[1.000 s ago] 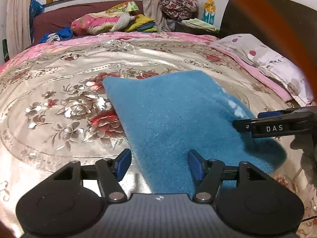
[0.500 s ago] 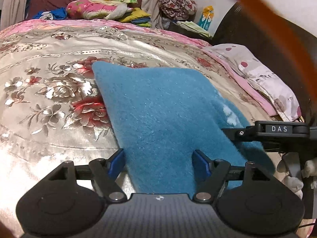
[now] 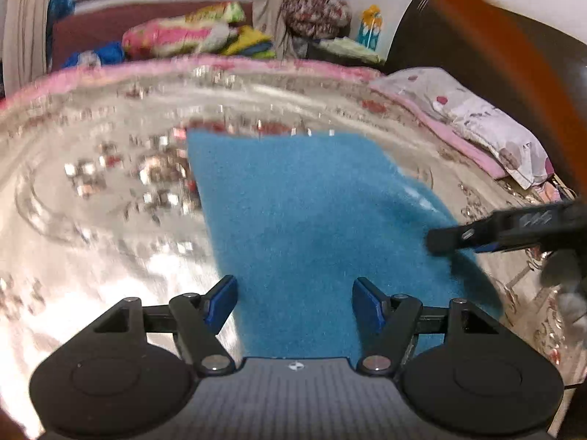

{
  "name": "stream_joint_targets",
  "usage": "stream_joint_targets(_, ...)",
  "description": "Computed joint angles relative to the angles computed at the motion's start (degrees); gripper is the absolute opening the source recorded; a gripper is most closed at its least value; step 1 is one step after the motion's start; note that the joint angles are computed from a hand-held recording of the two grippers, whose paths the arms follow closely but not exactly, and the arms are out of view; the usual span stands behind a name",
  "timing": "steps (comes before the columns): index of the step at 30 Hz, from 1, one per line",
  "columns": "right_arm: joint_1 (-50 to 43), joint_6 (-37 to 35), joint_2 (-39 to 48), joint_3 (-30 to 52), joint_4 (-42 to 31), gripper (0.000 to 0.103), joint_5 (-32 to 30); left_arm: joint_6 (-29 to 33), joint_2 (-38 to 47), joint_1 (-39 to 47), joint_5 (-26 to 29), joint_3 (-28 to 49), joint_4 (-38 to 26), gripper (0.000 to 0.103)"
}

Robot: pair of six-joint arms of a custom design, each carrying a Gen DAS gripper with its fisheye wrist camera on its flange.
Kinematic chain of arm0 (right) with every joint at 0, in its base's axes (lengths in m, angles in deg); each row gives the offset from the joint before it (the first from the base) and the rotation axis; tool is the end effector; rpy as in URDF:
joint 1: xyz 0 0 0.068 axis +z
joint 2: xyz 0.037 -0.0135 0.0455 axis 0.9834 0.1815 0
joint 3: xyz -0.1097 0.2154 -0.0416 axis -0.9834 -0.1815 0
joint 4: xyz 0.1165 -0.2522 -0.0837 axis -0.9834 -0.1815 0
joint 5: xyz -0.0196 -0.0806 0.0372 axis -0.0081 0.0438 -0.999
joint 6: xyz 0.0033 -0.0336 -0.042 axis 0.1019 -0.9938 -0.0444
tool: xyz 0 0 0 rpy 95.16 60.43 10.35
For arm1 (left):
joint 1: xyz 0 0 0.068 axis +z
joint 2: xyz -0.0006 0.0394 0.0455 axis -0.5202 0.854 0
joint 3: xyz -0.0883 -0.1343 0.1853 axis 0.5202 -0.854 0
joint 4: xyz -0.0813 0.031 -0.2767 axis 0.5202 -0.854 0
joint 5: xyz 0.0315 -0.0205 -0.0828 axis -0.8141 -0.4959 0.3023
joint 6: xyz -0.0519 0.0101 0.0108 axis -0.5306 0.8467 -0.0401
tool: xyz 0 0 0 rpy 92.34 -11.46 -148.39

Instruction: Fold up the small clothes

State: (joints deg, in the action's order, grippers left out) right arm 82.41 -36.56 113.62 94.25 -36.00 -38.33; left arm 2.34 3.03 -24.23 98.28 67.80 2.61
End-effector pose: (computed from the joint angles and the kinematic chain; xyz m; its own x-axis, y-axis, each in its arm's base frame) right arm 0.3545 0.0376 0.0865 -0.7999 -0.1399 -0.5836 -0.4352 0.8048 0.4035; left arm 0.1949 0.0177 0.0696 -0.6405 -0.1456 -0.7540 -0.0238 0.9851 -0.1701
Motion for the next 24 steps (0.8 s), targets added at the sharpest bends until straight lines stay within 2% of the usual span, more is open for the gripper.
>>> stream_joint_targets(2, -0.84, 1.11, -5.14, -3.39, 2.95, 0.070, -0.23, -0.43, -2.68, -1.63, -2.51, -0.02, -0.82, 0.073)
stream_joint_targets(4, 0.20, 0.94, -10.38, -7.22, 6.58, 0.070, 2.03, -0.62, -3.41, -3.50, -5.25, 0.82, -1.44, 0.073)
stream_joint_targets(6, 1.87, -0.05, -12.64, -8.93, 8.70, 0.067, 2.69, -0.98, -3.75, -5.36, -7.52, 1.19, -1.37, 0.073)
stream_joint_targets(8, 4.51, -0.03, -10.89, -8.17, 9.61, 0.059, 4.16, -1.22, -3.35, -7.04, -9.58, 1.74, -1.77, 0.073)
stream_joint_targets(10, 6.71, -0.06, -7.67, -6.26, 9.98, 0.042, 6.64, -1.50, -0.21, -8.00, -11.00, 3.36, -1.84, 0.073)
stream_joint_targets(11, 7.95, -0.31, -6.12, -5.45, 9.69, 0.038, 9.39, -1.79, 1.97, -8.41, -11.68, 4.34, -1.69, 0.073)
stream_joint_targets(13, 8.74, -0.70, -2.69, -3.43, 9.14, 0.037, 12.85, -2.24, 6.60, -8.82, -12.16, 6.32, -1.28, 0.073)
stream_joint_targets(16, 8.23, 0.49, -1.11, -2.80, 8.93, 0.037, 12.37, -2.78, 9.78, -10.38, -14.57, 7.17, -0.49, 0.073)
stream_joint_targets(24, 10.26, -1.91, -12.63, -12.18, 10.77, 0.039, 16.99, -4.45, 5.18, -11.99, -16.46, 5.64, -4.28, 0.073)
